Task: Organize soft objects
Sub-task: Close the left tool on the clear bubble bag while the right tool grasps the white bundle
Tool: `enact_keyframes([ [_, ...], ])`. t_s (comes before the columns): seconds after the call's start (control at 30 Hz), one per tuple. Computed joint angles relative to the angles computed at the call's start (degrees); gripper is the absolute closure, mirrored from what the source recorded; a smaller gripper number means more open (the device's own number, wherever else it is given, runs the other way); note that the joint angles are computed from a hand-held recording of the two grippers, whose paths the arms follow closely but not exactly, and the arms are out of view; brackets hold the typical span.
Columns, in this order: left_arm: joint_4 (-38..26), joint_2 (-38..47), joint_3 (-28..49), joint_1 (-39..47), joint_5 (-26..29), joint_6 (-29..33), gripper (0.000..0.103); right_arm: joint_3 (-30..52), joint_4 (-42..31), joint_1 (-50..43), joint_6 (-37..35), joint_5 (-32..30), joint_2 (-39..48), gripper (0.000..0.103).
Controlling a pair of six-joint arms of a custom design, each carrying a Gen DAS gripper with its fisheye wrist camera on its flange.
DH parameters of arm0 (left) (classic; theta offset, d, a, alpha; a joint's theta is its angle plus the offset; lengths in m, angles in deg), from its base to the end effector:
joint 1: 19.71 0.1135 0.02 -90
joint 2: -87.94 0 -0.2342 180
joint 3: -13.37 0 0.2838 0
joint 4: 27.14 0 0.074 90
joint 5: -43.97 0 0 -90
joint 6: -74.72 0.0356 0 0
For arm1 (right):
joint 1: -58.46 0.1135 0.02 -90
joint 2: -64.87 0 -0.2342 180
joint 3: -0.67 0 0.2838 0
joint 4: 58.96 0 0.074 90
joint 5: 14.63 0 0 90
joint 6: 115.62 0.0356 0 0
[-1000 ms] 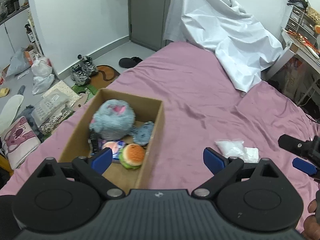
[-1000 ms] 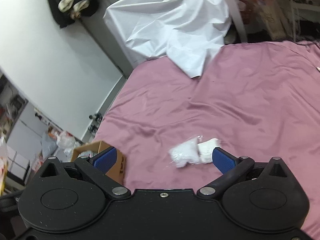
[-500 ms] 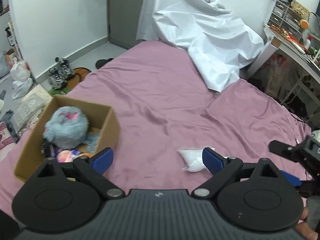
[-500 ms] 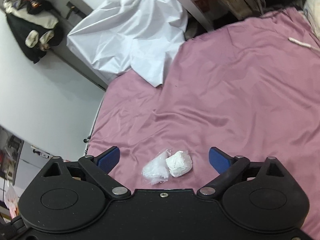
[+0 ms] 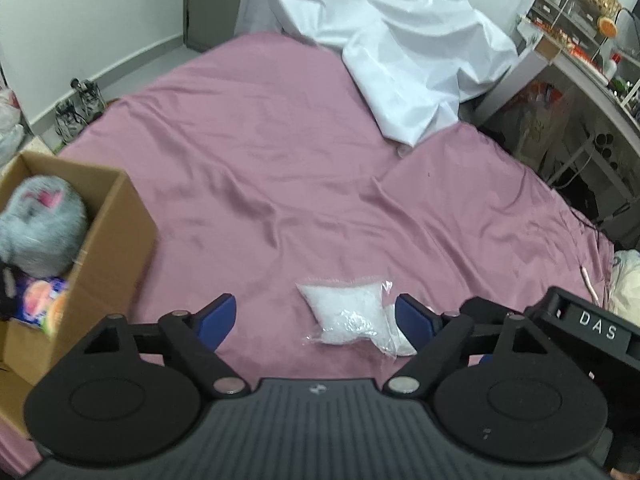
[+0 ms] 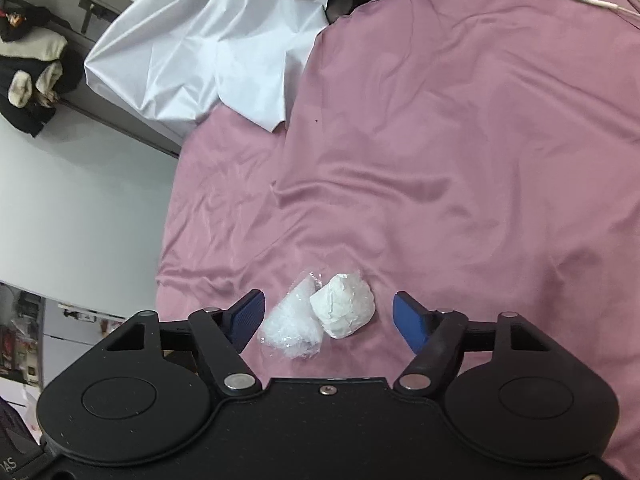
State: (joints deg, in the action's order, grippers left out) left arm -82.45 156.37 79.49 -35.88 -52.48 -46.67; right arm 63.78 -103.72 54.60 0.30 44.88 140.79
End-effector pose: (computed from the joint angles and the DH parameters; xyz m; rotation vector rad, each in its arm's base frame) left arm 0.2662 -0.0730 0.2275 -0.3828 2.5471 -0.1687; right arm 0.2964 -0.0019 0.1894 0.4631 2.5336 0.8297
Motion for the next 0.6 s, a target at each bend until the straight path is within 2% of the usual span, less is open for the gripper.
enact_keyframes([
  [0.1, 1.77, 2.88, -0.24, -0.32, 0.79, -0.65, 0.025, 0.78, 0.30, 0.46, 0.42, 0.82, 2.24, 0.033],
  [0.2, 3.88, 5.35, -0.64, -0.39, 2.24, -1.24, 0.029, 1.39, 0.63, 0.77, 1.69, 2.19, 4.40, 0.039],
  [0.37, 7.35, 9.40, -1.01, -0.45, 4.03, -1.77, 0.030, 1.56, 1.55, 1.19, 2.48, 2.11, 6.59, 0.040],
  [0.5, 9.74, 12.50, -1.01, 0.11, 6.23, -2.36, 0.039, 1.97, 2.42, 1.20, 3.44, 1.92, 8.31, 0.040],
  [0.6, 11.95, 13.10, -1.82, 0.53, 7.06, -3.27, 0.042, 2.41, 2.87, 1.60, 3.49, 2.24, 9.47, 0.039],
])
